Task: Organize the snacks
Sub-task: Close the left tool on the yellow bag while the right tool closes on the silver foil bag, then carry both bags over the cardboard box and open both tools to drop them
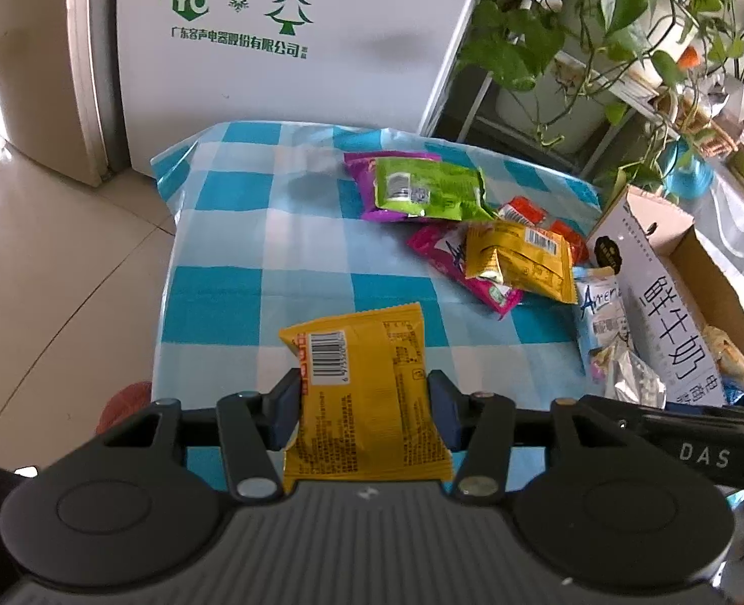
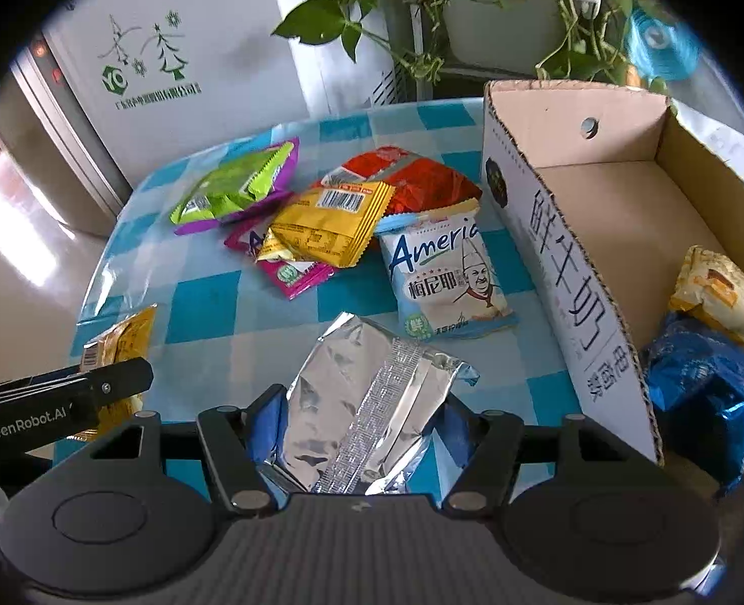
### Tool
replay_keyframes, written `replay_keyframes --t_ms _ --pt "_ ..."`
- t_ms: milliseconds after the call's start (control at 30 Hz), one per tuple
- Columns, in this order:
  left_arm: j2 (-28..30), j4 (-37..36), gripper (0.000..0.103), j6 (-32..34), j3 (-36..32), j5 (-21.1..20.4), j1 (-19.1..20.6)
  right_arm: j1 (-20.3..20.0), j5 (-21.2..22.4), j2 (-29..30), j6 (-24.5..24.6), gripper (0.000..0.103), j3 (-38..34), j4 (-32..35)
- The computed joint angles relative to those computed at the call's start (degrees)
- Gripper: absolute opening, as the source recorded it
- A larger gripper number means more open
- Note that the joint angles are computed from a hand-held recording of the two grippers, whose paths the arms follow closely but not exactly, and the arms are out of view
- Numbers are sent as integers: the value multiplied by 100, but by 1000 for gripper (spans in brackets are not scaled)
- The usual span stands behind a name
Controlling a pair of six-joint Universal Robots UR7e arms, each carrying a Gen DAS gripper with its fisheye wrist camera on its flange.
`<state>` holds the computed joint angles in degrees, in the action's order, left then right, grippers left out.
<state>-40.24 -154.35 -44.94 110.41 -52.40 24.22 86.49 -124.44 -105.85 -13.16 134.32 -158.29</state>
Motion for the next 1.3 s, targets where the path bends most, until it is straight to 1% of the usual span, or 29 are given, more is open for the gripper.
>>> replay_keyframes --t_ms 133,267,400,533,733,867,1000,1033,1067,1167,1233,1300 --pt "-28 -150 52 -17 96 -35 -62 88 -100 -87 -154 70 189 -299" --pt "-26 -378 52 115 166 -133 -128 154 -205 -211 -245 70 374 -461" --pt "-41 -650 52 253 229 -210 -169 143 -195 -358 -150 70 464 -319" --pt "-67 -815 52 267 266 -225 -174 205 -197 -411 -333 70 449 -257" --pt "-78 -993 52 337 303 -153 -221 237 72 -624 -581 70 144 125" --pt "-53 -1027 52 368 298 -127 -239 254 193 -730 -1079 70 -191 203" --pt "-23 -1067 52 402 291 -105 -251 -19 582 -996 -1268 70 -449 144" --pt "-25 -1078 52 398 298 -100 -256 -105 643 -1054 -1257 70 -460 90" --pt "-26 -1084 52 394 301 -89 -261 -214 683 -1112 -1137 70 -472 44" --pt "-19 -1066 52 385 288 -64 -272 -462 671 -1183 -656 70 -535 37" --pt "-14 -1070 52 370 263 -103 -267 -603 726 -1242 -521 70 -547 -14" --pt "10 -1102 52 399 221 -122 -280 -718 830 -1311 -485 70 -533 -93"
